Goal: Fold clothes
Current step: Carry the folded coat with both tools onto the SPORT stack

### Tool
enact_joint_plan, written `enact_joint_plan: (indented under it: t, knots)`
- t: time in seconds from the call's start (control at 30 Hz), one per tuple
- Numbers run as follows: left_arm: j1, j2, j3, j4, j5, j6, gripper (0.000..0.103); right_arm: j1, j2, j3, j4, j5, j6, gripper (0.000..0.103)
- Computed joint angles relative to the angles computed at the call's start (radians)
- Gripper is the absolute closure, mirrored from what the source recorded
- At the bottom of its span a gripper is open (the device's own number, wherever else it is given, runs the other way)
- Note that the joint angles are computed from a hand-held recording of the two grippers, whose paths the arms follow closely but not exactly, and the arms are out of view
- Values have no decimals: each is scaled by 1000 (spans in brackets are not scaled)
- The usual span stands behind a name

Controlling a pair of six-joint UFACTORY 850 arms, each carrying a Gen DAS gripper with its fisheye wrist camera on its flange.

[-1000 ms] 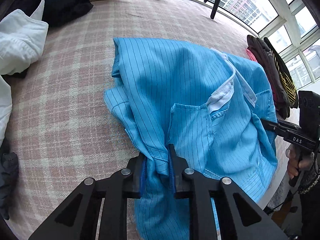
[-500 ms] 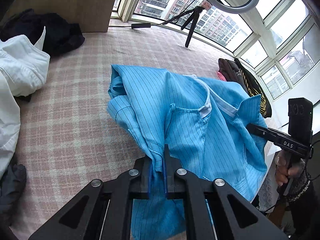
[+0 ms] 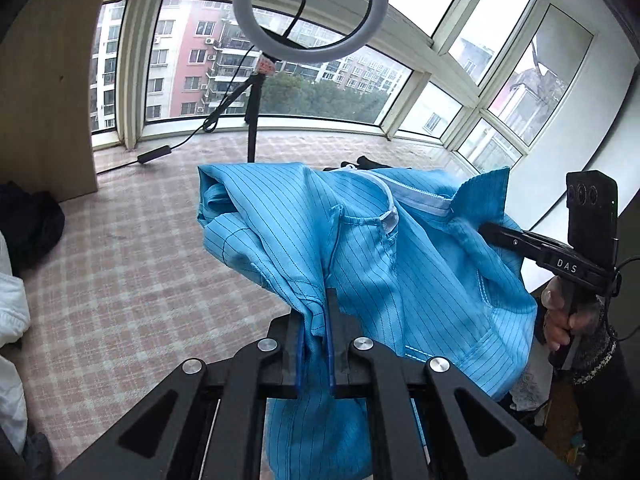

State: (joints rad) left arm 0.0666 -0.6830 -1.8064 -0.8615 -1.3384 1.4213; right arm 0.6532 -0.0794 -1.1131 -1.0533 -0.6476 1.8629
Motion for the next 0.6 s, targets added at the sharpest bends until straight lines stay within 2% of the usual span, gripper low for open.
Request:
enact_joint_plan:
  t: [0.17,0.27,0.4,0.6]
  knots:
    - [-142,81,54,-93,77,-26,96,-120,187,122,41,-18,-178,98]
    - [-231,113,78,-124,146,-46,96,-234,283,196,89,30,-300,98]
    - [-320,104,82,-119,212,-99,96,-419,344,275,215,157,-487,98]
    - [-402,27,83,-42,338,-202,96,-634,265,375,461,409,-774,98]
